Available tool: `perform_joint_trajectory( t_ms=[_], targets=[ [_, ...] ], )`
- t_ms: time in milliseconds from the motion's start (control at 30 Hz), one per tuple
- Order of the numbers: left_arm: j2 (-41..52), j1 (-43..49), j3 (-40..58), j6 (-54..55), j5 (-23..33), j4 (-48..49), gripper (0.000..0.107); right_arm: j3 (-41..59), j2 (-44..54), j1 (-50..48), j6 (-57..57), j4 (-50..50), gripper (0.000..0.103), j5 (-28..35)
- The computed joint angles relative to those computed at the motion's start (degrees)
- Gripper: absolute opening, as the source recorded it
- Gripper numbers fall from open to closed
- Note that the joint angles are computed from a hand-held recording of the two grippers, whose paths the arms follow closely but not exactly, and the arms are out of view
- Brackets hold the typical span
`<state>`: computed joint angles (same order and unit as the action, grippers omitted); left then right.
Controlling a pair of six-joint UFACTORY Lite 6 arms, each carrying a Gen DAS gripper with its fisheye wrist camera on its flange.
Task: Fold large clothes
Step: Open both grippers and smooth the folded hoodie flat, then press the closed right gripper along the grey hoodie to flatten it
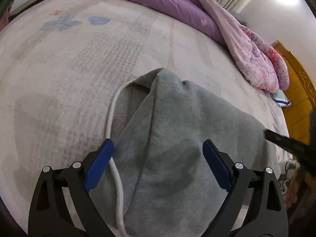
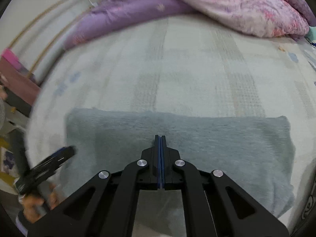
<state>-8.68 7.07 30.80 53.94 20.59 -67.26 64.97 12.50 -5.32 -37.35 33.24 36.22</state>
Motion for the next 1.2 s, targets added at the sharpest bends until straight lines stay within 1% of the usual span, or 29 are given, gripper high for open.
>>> perform_joint_trajectory(
  t_ms=[67,100,133,233,300,367,433,467,500,567,633,700,800,867,900,1000,1100,1133,1200],
  targets=[
    [-0.11,0.17,-1.3,1.89,-0.39,-0.49,0.091,1.56,3.37,0.73,2.75,-1.76,0.001,-0.5],
    [-0.31,1.2,-2.25,4.51,0.52,-2.81,0.092,2.97,5.77,0.66,3.1,-1.76,0.001,0.08],
    [-0.35,3.04,-3.49,9.11,2.44,-7.53,0.092,3.73,8.05,0.5,2.25,-0.66,0.001,0.08],
    [-1.44,5.43,-5.86,13.36,4.48,-12.81,0.092,3.23,10.9,-0.53,-1.9,3.86,0.0,-1.45],
    [-2.42,6.06,-6.49,12.37,5.07,-12.53,0.092,3.6,11.27,-1.43,-1.87,4.88,0.0,-0.46],
    [-3.57,6.97,-6.85,9.08,6.28,-9.97,0.092,3.68,10.49,-1.79,-1.7,4.32,0.0,0.52],
    [-5.08,8.2,-7.3,6.54,7.51,-7.37,0.092,3.92,8.78,-4.12,-1.74,5.96,0.0,3.88],
    [-6.33,9.37,-8.15,6.54,8.71,-6.88,0.092,3.34,6.78,-4.98,-1.6,6.47,0.0,4.87],
    [-7.12,10.6,-8.64,6.55,9.78,-6.53,0.092,1.81,3.39,-5.25,-2.56,7.44,0.0,5.04],
    [-7.48,14.34,-9.63,8.36,13.47,-7.35,0.092,0.59,-0.13,-4.31,-3.52,8.47,0.0,4.56],
    [-6.94,19.12,-10.57,9.47,17.84,-8.47,0.092,2.55,1.19,-3.07,-3.6,9.8,0.0,5.19],
    [-6.69,21.61,-11.13,9.79,20.38,-8.37,0.092,4.88,4.44,-1.04,-0.9,8.18,0.0,3.61],
    [-8.71,20.95,-12.37,9.65,19.81,-6.55,0.092,8.37,12.7,1.62,4.03,4.06,0.0,1.35],
    [-10.75,19.99,-13.72,9.61,18.99,-5.55,0.092,7.91,14.58,2.09,2.79,5.63,0.0,-0.99],
    [-10.83,19.18,-13.9,9.21,18.41,-5.25,0.092,8.15,15.36,1.86,2.86,7.25,0.0,-1.19],
    [-11.83,17.33,-14.65,7.41,16.66,-4.79,0.092,8.67,16.21,-0.58,1.43,11.03,0.0,2.04],
    [-11.44,17.71,-14.74,7.0,16.96,-4.45,0.093,5.33,10.88,-1.44,2.79,8.8,0.0,4.2],
    [-11.26,17.82,-14.95,7.91,16.95,-5.11,0.093,1.72,6.42,-1.29,4.25,6.33,0.0,4.09],
    [-11.34,18.14,-15.5,9.34,16.79,-5.91,0.093,-3.35,1.2,-0.69,6.56,2.37,0.0,4.31]
  ],
)
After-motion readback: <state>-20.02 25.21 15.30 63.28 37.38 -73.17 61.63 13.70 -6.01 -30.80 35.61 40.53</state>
